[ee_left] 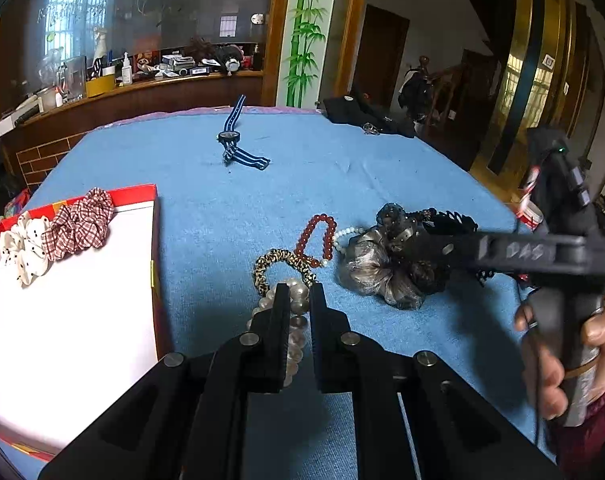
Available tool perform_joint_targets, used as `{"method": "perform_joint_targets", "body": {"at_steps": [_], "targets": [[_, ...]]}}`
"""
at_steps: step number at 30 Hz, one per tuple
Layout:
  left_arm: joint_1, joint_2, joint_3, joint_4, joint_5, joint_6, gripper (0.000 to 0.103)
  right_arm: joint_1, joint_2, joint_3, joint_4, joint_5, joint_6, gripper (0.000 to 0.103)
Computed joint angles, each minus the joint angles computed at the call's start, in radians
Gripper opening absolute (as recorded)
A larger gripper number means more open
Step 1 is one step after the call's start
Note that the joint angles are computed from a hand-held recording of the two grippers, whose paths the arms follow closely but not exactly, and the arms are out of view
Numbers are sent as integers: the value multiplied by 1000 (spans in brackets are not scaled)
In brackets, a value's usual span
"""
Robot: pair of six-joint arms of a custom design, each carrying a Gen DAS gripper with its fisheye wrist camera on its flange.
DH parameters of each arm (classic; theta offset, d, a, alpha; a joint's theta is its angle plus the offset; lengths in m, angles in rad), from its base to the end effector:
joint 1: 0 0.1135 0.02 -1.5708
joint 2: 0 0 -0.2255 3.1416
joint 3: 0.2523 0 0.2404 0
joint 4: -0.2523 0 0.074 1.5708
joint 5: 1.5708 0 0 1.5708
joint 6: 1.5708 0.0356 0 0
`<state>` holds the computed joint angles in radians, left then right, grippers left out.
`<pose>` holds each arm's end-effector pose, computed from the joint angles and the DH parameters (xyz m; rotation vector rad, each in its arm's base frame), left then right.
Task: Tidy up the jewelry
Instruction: 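Grasp the grey sheer scrunchie with the right gripper while the left holds the pearls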
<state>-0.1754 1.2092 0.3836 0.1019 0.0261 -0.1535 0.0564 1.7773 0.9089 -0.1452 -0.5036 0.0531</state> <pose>0.2207 -0.0401 0.1215 0.0388 2.3020 -0.1996 0.3166 0.0351 0.1060 -0.1904 2.5311 0.6899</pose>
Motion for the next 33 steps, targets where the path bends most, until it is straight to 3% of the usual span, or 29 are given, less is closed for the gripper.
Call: {"method": "perform_joint_targets", "body": {"at_steps": [5, 6, 7, 10, 21, 33], "targets": [[-8, 5, 0, -2, 1, 2, 9, 75, 4, -20, 36, 129, -33, 78], [-10, 5, 0, -5, 0, 1, 9, 83, 8, -18, 33, 142, -42, 64], [-11, 5, 0, -6, -4, 0, 9, 90, 22, -6, 17, 142, -59, 42], [-6, 11, 3, -6, 2, 0, 9, 85, -4, -32, 32, 142, -65, 26], [-8, -37, -23, -3, -6, 4, 9, 40, -214, -199, 170, 42, -20, 22], [42, -131, -51, -11, 88, -5, 9, 14, -272, -228, 193, -16, 16, 22]]}}
